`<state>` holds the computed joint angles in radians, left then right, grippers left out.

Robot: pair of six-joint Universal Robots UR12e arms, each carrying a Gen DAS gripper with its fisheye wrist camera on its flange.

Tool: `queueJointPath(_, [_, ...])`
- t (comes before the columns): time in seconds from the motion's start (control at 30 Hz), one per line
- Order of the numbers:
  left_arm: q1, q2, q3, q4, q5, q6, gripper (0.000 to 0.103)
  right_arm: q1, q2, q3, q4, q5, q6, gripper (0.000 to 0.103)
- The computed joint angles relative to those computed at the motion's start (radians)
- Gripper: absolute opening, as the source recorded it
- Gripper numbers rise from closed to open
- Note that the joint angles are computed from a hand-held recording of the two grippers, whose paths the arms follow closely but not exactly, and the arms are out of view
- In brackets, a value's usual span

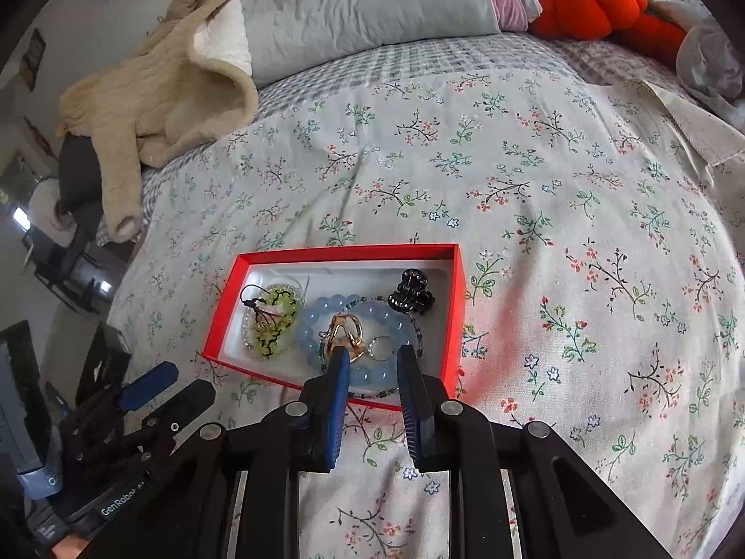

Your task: Organize jewelry

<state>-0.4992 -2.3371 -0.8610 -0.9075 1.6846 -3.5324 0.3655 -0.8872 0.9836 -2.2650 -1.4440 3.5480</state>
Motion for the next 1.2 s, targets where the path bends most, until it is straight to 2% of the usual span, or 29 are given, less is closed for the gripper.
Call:
queueJointPath(0.07, [-0.006, 0.014, -0.023, -0.003, 0.025, 0.001, 0.081, 0.002, -0.021, 0.029, -0.012, 0.0, -0.012, 0.032])
queueJointPath(0.13, [-0.012, 0.026, -0.042, -0.011, 0.051, 0.007, 0.082, 0.006, -0.045, 0.065, -0.036, -0.009, -0.023, 0.062])
queueJointPath(0.23, [-0.019, 0.044, -0.067, -0.032, 0.071, 0.01, 0.087, 0.016, -0.076, 0.111, -0.059, -0.042, -0.045, 0.065])
queueJointPath(0.3, [-0.021, 0.056, -0.085, -0.04, 0.073, 0.0, 0.096, 0.021, -0.093, 0.137, -0.06, -0.049, -0.052, 0.066])
queueJointPath(0.33, [-0.022, 0.064, -0.098, -0.035, 0.074, -0.007, 0.102, 0.023, -0.1, 0.149, -0.058, -0.057, -0.05, 0.07])
queueJointPath(0.43, [-0.028, 0.082, -0.126, -0.027, 0.089, -0.015, 0.102, 0.032, -0.122, 0.188, -0.065, -0.079, -0.041, 0.084])
queueJointPath(0.5, [-0.033, 0.086, -0.131, -0.038, 0.094, -0.004, 0.102, 0.04, -0.132, 0.207, -0.063, -0.102, -0.032, 0.087])
queueJointPath(0.53, [-0.034, 0.088, -0.135, -0.038, 0.098, -0.007, 0.102, 0.044, -0.134, 0.21, -0.05, -0.114, -0.027, 0.092])
queueJointPath(0.63, [-0.037, 0.092, -0.139, -0.048, 0.094, -0.012, 0.102, 0.058, -0.142, 0.226, -0.03, -0.158, -0.013, 0.094])
queueJointPath(0.77, [-0.041, 0.094, -0.143, -0.05, 0.105, -0.016, 0.102, 0.074, -0.142, 0.231, -0.01, -0.191, -0.038, 0.094])
queueJointPath(1.2, [-0.041, 0.085, -0.132, -0.084, 0.117, -0.071, 0.102, 0.087, -0.125, 0.209, 0.018, -0.214, -0.048, 0.094])
